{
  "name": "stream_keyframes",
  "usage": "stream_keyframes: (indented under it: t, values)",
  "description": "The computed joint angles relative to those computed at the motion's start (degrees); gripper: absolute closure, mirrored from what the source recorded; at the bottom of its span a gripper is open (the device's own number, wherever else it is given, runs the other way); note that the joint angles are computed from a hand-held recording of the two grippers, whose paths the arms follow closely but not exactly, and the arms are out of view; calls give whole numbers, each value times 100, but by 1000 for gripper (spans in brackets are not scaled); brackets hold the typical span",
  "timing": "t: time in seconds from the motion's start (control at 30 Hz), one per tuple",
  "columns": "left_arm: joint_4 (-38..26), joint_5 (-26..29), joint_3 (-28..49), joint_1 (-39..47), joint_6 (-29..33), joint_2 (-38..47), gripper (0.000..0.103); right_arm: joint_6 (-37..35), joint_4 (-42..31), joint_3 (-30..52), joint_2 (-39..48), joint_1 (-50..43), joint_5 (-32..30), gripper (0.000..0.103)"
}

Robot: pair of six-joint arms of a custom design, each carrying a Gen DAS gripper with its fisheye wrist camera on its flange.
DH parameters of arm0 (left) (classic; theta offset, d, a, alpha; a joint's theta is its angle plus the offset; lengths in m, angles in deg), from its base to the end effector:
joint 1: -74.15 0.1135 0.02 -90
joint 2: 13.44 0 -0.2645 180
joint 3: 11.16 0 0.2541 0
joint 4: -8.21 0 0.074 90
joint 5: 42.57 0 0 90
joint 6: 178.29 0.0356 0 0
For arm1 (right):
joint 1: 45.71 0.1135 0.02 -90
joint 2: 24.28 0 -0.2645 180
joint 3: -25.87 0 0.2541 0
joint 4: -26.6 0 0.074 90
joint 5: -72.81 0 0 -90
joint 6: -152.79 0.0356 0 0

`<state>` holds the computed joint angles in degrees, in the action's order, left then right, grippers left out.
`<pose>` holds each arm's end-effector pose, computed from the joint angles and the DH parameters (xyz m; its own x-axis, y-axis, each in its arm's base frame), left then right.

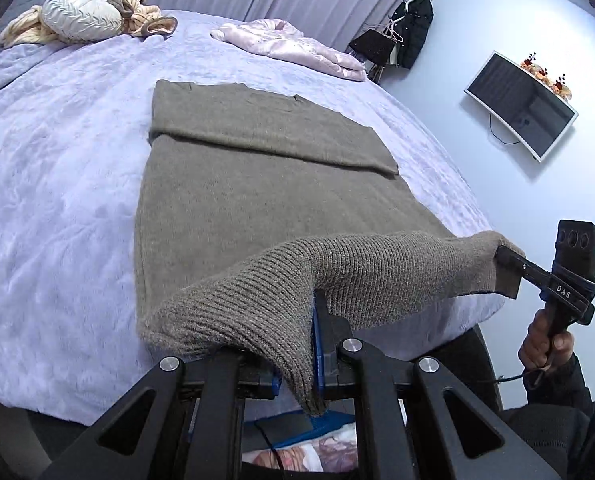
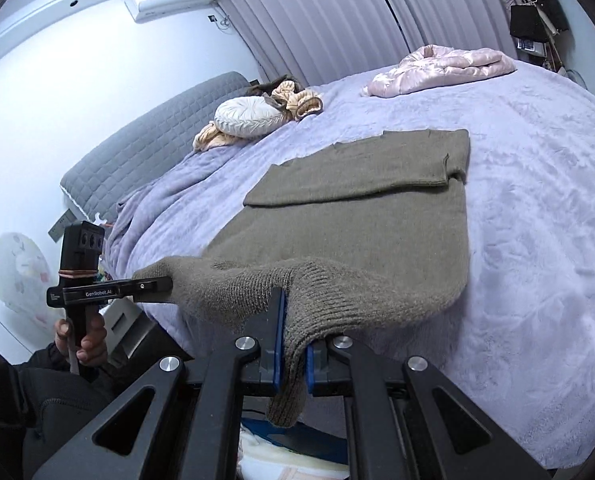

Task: Fold small clothes
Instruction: 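Carry the held hem up and over the sweater body with both tools, then lay the hem down near the collar with both tools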

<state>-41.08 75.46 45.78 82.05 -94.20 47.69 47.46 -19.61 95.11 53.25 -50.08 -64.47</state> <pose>0.2088 0.0121 0.2418 -0.8078 -0.2039 -0.5531 0.0729 0.8965 -0.4369 0.2725 0.0054 0.2552 -0.6841 -0.1276 -0.7182 -0.5750 0.7001 0.4233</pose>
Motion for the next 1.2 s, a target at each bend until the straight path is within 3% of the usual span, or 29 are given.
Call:
stream_keyframes:
  t: [0.33, 0.5, 1.2]
  values:
    - [74, -1303, 890, -789, -519, 1283, 90, 551, 574, 474, 645, 410, 823, 94]
    - [145, -1544, 1233, -887, -587, 1718, 90, 792, 727, 848, 1011, 677, 1235, 94]
    - [403, -1245, 1707, -597, -630, 2203, 90, 1358, 982, 1536, 1648, 844, 1939, 94]
